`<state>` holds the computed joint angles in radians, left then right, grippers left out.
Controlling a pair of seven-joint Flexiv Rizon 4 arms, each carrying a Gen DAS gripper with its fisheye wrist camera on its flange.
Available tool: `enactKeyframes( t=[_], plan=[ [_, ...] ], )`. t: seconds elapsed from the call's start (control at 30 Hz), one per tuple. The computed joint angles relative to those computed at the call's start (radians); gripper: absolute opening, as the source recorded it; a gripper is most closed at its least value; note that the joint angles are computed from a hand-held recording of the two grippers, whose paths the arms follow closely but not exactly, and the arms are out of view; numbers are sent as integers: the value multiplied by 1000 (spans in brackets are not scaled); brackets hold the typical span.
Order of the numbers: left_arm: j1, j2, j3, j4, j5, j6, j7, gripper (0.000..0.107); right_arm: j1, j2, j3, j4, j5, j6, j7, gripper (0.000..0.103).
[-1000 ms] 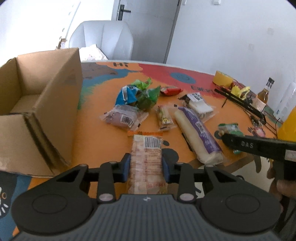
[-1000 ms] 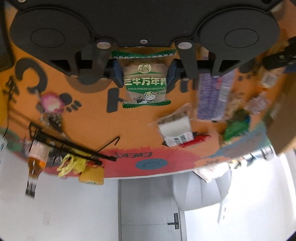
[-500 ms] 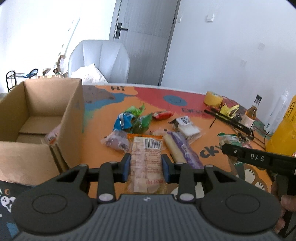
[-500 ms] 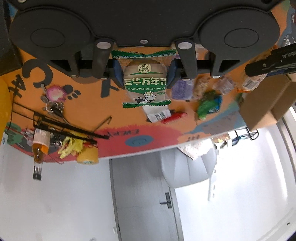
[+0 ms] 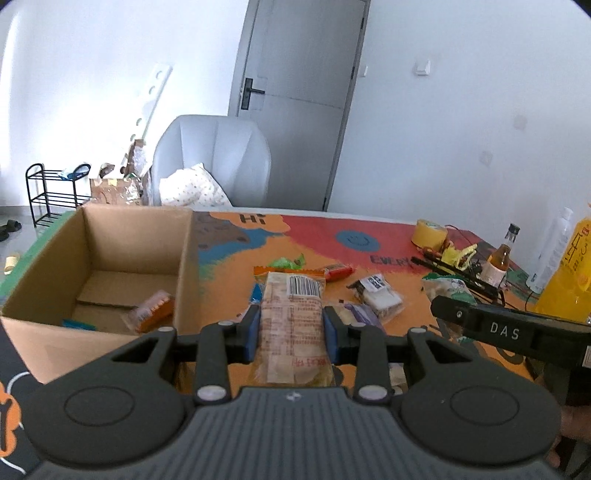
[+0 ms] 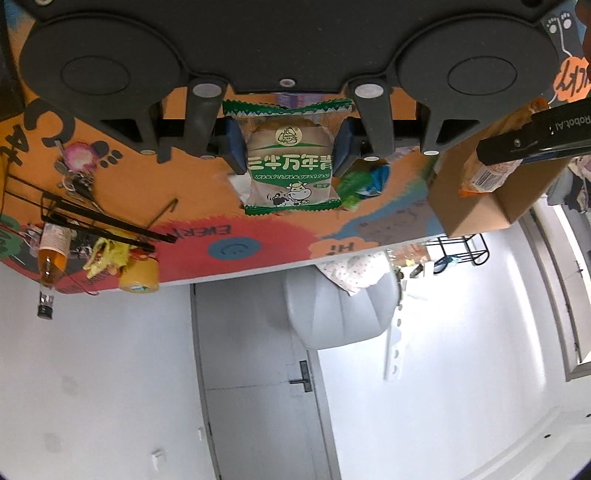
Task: Organize snacks
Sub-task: 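Lower the cracker pack and bread bag into the box and open both tools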
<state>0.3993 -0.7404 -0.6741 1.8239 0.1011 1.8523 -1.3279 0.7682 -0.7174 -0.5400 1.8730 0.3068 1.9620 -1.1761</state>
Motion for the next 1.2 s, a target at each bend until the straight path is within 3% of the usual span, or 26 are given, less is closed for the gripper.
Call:
enactKeyframes(
  t=[0.17,0.5,0.63,1.2],
  plan=[
    [28,17,-6,18,10,15,-13,34,-58,31,92,-13,-35,17,-4,46],
    [81,36,-18,33,37,35,-58,34,-10,33,68,-42,-32,3,-45,46],
    [96,38,-14,31,40,33,-73,34,-55,37,130,-68,-61,1,-38,46],
    [85,32,77,-50,-27,-6,-80,34,-149,-54,246,-270,-234,-79,41,46]
  ],
)
